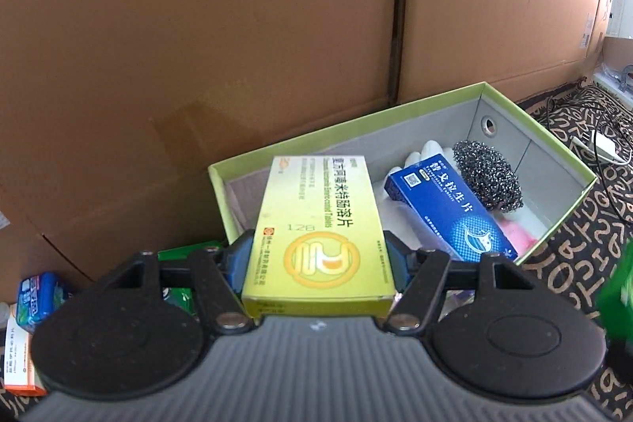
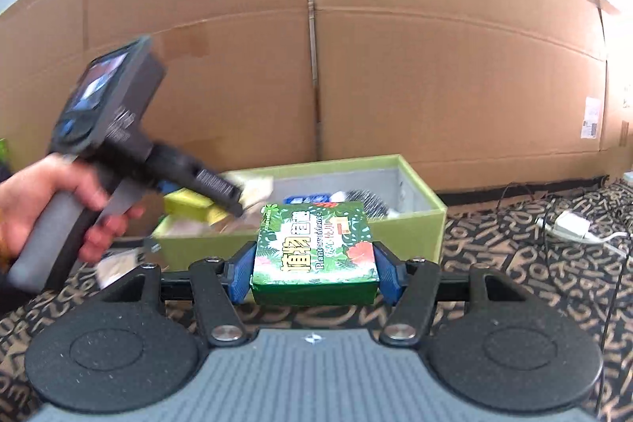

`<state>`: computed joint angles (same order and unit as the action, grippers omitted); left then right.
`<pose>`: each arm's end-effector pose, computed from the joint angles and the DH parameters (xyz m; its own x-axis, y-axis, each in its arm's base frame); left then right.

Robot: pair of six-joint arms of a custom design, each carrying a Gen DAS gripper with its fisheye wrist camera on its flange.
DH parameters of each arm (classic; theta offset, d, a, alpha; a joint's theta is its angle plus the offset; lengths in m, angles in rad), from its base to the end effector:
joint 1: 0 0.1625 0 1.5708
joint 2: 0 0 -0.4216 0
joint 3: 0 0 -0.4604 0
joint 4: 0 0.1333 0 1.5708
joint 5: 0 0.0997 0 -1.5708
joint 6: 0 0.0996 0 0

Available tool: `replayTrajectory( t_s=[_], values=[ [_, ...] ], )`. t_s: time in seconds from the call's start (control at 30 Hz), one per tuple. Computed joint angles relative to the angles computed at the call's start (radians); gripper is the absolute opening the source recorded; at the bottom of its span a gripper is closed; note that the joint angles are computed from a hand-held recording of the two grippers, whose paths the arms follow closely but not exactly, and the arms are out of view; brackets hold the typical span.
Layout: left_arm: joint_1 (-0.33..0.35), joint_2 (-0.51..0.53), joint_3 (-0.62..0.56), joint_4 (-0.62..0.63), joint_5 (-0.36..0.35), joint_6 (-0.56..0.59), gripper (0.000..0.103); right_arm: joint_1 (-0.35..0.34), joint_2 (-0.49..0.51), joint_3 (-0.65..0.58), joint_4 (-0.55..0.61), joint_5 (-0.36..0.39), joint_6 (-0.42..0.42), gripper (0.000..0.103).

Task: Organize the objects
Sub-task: 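Carry the green-red and yellow boxes into the shoebox and open both tools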

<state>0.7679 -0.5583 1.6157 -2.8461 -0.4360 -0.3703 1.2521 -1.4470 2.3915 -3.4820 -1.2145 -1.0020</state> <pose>-0.3412 -0.6402 -0.0347 -0.6591 -0.0891 -0.7468 0.4976 0.6929 -0.5218 0.0169 -0.4851 0.2369 -0.6778 -0.4432 0.5867 -0.7298 0.3083 -0.6102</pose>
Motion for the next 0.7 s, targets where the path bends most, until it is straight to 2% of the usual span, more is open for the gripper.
replayTrajectory(
  t_s=[0.07, 0.13, 0.2, 0.23, 0.33, 0.6, 0.7],
  values=[
    [0.002, 0.004, 0.003, -0.035, -0.003, 0.021, 0.065, 0.02, 0.035, -0.038, -0.015, -0.019, 0.02, 0.065],
    [0.003, 0.012, 0.006, -0.099, -0.012, 0.071, 0.07, 0.036, 0.074, -0.075, -0.036, -0.03, 0.035, 0.065],
    [0.004, 0.02, 0.02, -0.237, -0.033, 0.169, 0.1, 0.055, 0.118, -0.111, -0.064, -0.057, 0.044, 0.065],
    [0.0, 0.024, 0.027, -0.29, -0.027, 0.197, 0.103, 0.064, 0.135, -0.125, -0.072, -0.073, 0.045, 0.065],
    [-0.01, 0.02, 0.053, -0.409, -0.033, 0.252, 0.103, 0.08, 0.18, -0.165, -0.086, -0.1, 0.046, 0.065],
    [-0.038, -0.016, 0.122, -0.508, -0.045, 0.243, 0.103, 0.108, 0.277, -0.264, -0.108, -0.158, 0.054, 0.066],
    [-0.051, -0.027, 0.146, -0.499, -0.044, 0.221, 0.103, 0.107, 0.283, -0.275, -0.079, -0.184, 0.026, 0.076]
  ],
)
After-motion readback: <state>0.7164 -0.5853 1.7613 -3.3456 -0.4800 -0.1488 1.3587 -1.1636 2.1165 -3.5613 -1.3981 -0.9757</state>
